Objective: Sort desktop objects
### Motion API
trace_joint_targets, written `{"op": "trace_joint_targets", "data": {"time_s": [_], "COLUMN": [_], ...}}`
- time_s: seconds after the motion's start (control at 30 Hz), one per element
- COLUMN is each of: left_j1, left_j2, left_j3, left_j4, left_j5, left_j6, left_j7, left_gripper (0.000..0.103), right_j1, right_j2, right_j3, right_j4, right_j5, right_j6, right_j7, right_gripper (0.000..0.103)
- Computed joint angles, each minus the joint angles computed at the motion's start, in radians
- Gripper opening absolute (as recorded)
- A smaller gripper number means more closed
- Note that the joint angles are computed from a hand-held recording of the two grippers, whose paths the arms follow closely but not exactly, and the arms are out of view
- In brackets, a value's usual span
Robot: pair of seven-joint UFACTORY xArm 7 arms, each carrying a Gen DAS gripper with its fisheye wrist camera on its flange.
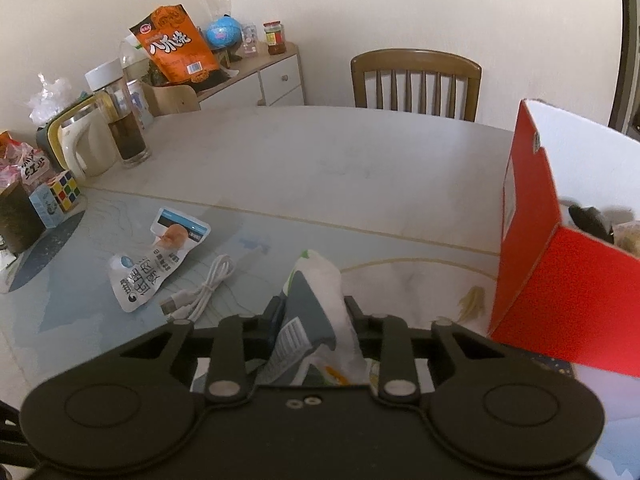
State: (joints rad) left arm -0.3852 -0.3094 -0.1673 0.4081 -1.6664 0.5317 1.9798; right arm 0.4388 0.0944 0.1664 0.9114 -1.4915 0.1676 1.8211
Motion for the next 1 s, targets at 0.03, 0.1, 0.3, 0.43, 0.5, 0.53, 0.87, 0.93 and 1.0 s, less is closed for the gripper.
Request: {"op": "trace_joint_targets", "data": {"time_s": [0.03,0.1,0.3,0.43,0.5,0.53,0.87,0.93,1.0], "left_j1": [-0.001,-0.004,-0.017,-0.027,-0.033,-0.037,-0.089,-0.1,-0.111], "left_j2": [-0.004,-0.016,-0.051,-0.074,-0.088,-0.093,-0.118,-0.11,-0.105], "left_j3": [0.0,-0.003,-0.006,-0.007,-0.007,-0.007,-0.033,-0.042,-0.049], "left_j4": [0.001,0.001,0.007,0.017,0.022,0.026,0.081,0.098,0.117], "left_j5": [0.007,0.01,0.021,0.038,0.049,0.053,0.051,0.052,0.055], "left_j6": [0.001,-0.002,-0.011,-0.018,-0.021,-0.023,-0.062,-0.071,-0.081], "left_j7": [-0.01,-0.02,-0.051,-0.087,-0.104,-0.112,-0.159,-0.168,-0.183], "left_gripper": [0.009,0.009,0.009,0.009,0.009,0.009,0.009,0.009,0.009], "right_j1": [0.0,-0.002,-0.022,-0.043,-0.057,-0.065,-0.146,-0.157,-0.173], "right_j2": [-0.008,-0.025,-0.086,-0.138,-0.168,-0.181,-0.358,-0.388,-0.418], "right_j3": [0.0,0.002,0.012,0.027,0.034,0.039,0.063,0.065,0.068], "right_j4": [-0.005,-0.015,-0.053,-0.083,-0.1,-0.107,-0.218,-0.238,-0.259], "right_j5": [0.005,0.017,0.081,0.125,0.157,0.173,0.41,0.45,0.481], "right_j6": [0.002,0.003,0.006,0.006,0.005,0.005,-0.018,-0.015,-0.019], "right_j7": [-0.005,-0.02,-0.08,-0.133,-0.167,-0.185,-0.443,-0.489,-0.525], "right_gripper": [0.029,0.029,0.028,0.027,0.027,0.027,0.027,0.027,0.027]}}
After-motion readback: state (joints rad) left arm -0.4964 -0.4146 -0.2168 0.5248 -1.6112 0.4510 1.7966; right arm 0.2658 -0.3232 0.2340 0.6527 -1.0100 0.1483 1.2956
